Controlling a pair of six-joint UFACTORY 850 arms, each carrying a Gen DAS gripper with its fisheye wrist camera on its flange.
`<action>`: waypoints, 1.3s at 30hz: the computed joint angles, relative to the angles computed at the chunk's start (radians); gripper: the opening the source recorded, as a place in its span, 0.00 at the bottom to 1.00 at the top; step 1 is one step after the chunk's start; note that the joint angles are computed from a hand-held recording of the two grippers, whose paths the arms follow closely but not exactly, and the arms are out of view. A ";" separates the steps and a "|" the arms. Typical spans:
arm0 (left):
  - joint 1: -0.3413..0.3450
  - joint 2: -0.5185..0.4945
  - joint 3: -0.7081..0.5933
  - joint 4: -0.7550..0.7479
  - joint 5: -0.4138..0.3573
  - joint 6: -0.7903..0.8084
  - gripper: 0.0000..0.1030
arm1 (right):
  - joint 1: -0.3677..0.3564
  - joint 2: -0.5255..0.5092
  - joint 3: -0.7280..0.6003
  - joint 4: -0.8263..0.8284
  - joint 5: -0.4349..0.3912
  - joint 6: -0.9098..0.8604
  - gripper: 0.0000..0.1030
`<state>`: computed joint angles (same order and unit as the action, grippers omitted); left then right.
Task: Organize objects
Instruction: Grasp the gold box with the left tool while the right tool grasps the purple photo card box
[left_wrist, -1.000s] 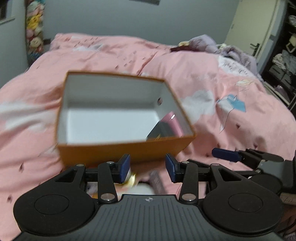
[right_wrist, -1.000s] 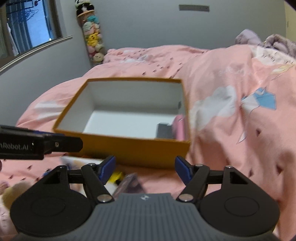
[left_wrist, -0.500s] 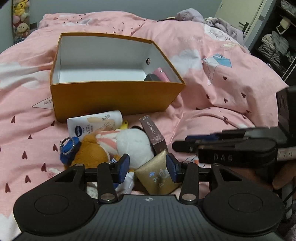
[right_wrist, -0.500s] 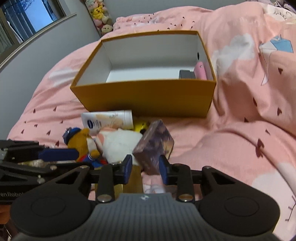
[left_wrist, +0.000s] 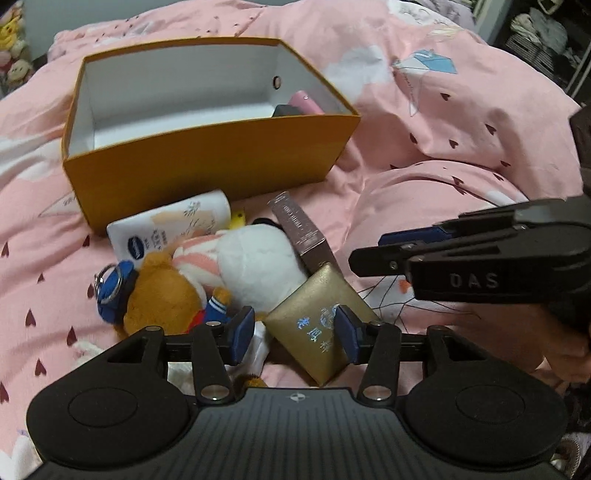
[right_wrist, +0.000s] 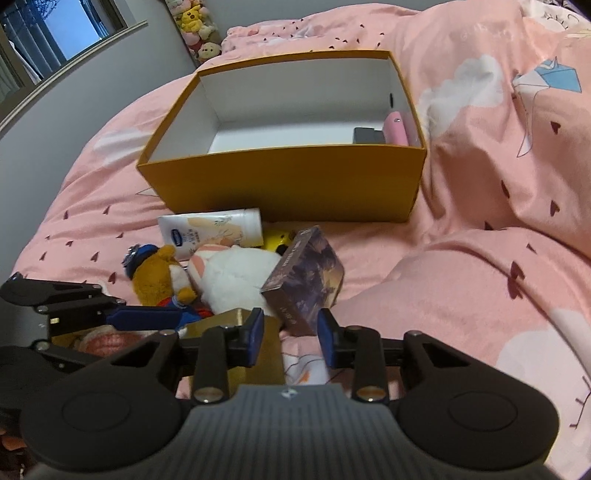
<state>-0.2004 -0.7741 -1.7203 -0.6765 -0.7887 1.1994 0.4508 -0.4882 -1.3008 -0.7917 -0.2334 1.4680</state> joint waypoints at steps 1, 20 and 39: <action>0.001 -0.004 -0.007 0.014 -0.005 -0.017 0.55 | 0.001 0.004 0.004 0.003 0.013 -0.008 0.34; 0.012 -0.165 -0.203 -0.012 -0.260 -0.192 0.71 | 0.000 -0.051 -0.041 0.155 -0.106 -0.176 0.18; 0.019 -0.206 -0.233 -0.086 -0.317 -0.300 0.78 | -0.014 -0.023 -0.005 0.102 -0.064 -0.084 0.12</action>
